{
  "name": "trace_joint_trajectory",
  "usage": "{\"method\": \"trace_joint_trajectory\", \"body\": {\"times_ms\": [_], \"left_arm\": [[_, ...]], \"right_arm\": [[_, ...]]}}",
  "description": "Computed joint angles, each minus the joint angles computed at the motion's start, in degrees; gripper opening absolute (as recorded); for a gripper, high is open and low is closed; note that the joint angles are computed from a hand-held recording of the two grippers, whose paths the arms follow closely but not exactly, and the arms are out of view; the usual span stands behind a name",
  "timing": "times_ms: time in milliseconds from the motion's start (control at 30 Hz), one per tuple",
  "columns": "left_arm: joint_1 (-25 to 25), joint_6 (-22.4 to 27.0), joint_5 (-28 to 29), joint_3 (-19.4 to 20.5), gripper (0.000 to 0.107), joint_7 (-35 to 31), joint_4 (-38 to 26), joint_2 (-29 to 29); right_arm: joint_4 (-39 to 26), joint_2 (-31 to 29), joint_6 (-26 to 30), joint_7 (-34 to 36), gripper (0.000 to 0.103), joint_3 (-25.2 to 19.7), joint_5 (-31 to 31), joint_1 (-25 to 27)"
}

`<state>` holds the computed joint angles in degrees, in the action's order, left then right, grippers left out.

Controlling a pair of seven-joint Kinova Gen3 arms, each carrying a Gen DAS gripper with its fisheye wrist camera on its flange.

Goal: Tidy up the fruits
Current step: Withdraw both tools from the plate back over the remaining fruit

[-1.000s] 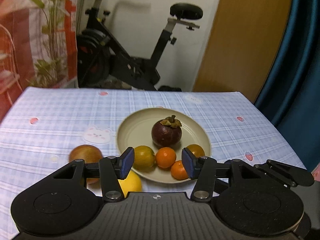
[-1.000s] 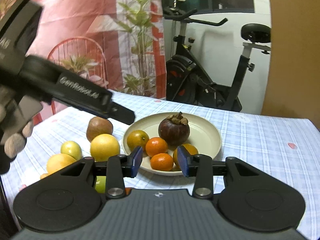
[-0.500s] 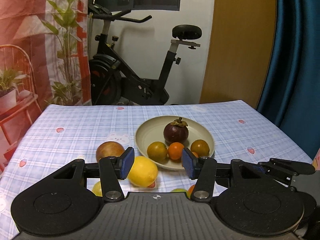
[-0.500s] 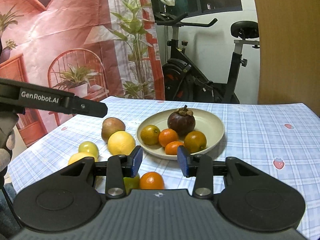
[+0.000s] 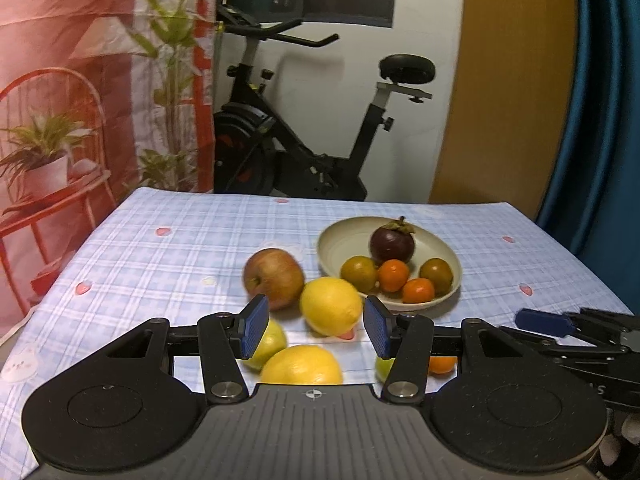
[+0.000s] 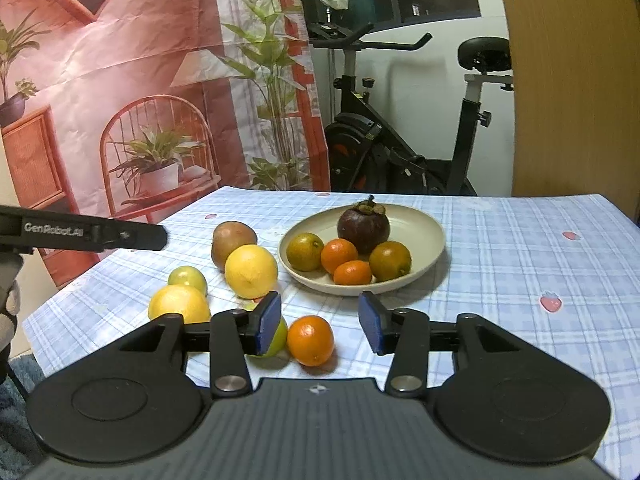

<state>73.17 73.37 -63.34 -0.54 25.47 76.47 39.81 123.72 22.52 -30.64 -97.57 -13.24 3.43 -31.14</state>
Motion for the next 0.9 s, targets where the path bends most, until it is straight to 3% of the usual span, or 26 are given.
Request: {"method": "trace_joint_trajectory", "body": {"times_ms": [267, 567, 900], "left_arm": [[-0.32, 0.14, 0.27, 0.57, 0.055, 3.41, 2.21, -0.79], [-0.03, 2.32, 1.55, 1.12, 0.055, 8.83, 5.26, -2.12], [-1.29, 5.41, 3.77, 3.19, 0.055, 15.02, 7.52, -3.45]], "right_arm": [[0.33, -0.49, 2.13, -1.97, 0.050, -1.01, 1.98, 1.32], [-2.21, 0.86, 9.37, -6.49, 0.051, -6.62, 13.78, 6.01], [-3.59, 1.99, 11.99, -7.07, 0.051, -7.74, 14.56, 6.80]]}}
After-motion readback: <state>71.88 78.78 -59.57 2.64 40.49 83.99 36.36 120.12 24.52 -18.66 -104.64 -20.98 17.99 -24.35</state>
